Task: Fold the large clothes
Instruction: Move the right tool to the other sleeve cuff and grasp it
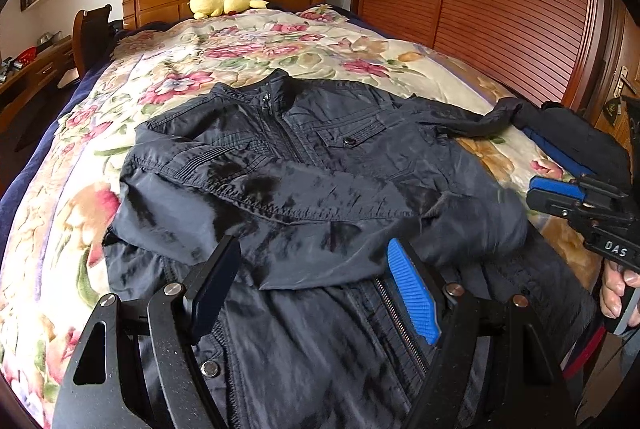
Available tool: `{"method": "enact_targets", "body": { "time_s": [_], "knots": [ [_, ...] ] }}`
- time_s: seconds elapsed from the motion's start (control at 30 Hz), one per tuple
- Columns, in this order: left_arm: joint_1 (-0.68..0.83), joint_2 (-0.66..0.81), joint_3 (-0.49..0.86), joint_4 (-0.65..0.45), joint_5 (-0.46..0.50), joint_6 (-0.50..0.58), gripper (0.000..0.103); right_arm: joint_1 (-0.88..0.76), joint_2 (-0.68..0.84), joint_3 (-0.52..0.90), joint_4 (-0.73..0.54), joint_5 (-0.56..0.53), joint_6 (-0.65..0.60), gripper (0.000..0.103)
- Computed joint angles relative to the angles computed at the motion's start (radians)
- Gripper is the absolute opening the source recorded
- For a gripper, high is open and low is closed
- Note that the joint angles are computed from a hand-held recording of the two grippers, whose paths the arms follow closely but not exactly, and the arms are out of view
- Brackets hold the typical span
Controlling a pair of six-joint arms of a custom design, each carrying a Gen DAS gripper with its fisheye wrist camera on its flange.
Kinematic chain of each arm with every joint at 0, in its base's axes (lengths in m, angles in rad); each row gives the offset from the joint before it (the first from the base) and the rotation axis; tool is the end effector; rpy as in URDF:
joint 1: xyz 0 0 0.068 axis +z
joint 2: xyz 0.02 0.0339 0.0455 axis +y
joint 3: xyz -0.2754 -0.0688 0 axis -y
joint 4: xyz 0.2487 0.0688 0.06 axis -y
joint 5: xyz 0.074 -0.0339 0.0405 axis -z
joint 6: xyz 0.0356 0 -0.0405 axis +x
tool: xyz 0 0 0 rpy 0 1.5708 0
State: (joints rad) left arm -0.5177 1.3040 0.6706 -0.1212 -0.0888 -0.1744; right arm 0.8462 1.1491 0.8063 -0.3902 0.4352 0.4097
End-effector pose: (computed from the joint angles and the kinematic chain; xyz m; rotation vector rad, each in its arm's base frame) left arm 0.2302 -0.1275 0.2053 0.3545 2.3074 -0.2447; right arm 0.1708 0.1702 0.2666 -0.2671 2.2129 0.1834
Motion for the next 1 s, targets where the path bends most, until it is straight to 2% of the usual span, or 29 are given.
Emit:
{"method": "enact_targets", "body": {
  "time_s": [0.13,0.2,0.47,0.6,0.83,1.0],
  "knots": [
    [-0.038,0.051,0.036,0.014,-0.023,-0.023,0.077,-0.036,-0.055,-0.021,-0.017,0.007,-0.016,0.042],
    [-0.061,0.083,0.061,0.017,-0.045,-0.032,0.077,-0.067,-0.071,-0.031,-0.021,0.008,-0.031,0.045],
    [-0.112,0.208,0.159,0.047,-0.054,-0.045,0.077,-0.366,-0.147,-0.045,-0.042,-0.089,-0.21,0.051],
    [-0.132,0.279,0.225,0.051,-0.05,-0.047,0.077,-0.51,-0.152,-0.028,-0.042,-0.147,-0.293,0.058],
    [-0.153,0.411,0.362,0.047,-0.039,-0.037,0.077,-0.692,-0.085,0.033,-0.021,-0.202,-0.394,0.062],
    [-0.161,0.48,0.44,0.038,-0.036,-0.025,0.077,-0.761,0.019,0.081,0.029,-0.216,-0.415,0.065]
  ]
}}
